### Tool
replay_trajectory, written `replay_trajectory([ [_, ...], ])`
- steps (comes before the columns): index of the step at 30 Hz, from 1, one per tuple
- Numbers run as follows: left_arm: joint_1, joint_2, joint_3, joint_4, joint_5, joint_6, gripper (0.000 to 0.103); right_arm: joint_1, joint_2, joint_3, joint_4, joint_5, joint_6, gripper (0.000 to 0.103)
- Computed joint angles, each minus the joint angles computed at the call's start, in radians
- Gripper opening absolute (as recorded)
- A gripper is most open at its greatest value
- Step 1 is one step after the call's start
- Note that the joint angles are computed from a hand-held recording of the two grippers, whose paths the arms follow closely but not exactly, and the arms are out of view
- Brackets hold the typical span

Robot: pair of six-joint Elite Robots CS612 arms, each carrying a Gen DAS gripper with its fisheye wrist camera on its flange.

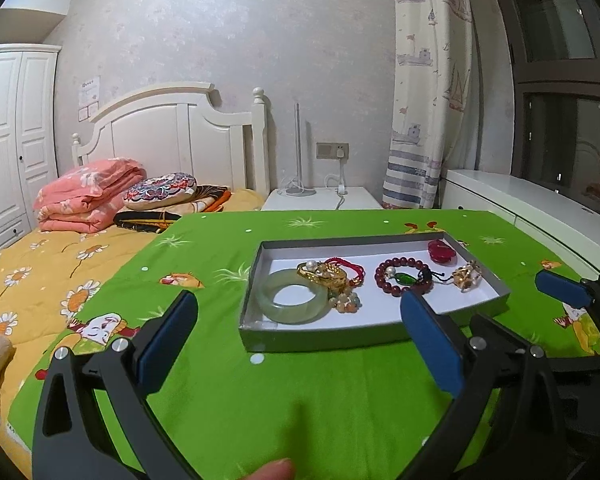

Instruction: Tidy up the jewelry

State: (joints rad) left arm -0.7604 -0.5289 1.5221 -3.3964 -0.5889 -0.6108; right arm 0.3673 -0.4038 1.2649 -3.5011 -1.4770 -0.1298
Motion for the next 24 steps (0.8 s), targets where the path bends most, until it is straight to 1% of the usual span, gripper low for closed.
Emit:
replay_trajectory([
  [5,-0.016,-0.012,0.036,-0.016,0.029,-0.01,0.098,-0.001,-0.016,0.043,-0.043,0.008,0.004,0.08],
  [11,-0.03,-0.026,0.076,-0.021,0.037,-0.018,0.098,-0.006,-0.035,0.1,-0.098,0.023,0.001,0.08],
  [14,-0.034,-0.032,0.091,-0.008,0.047,-0.028,0.098,-0.008,-0.041,0.12,-0.119,0.023,0.004,0.08],
  [18,-0.039,-0.041,0.114,0.006,0.047,-0.052,0.098,-0.01,-0.046,0.14,-0.144,0.022,-0.001,0.081],
  [24,-0.044,-0.044,0.131,0.006,0.041,-0.06,0.098,-0.019,-0.053,0.158,-0.166,0.018,0.023,0.081],
])
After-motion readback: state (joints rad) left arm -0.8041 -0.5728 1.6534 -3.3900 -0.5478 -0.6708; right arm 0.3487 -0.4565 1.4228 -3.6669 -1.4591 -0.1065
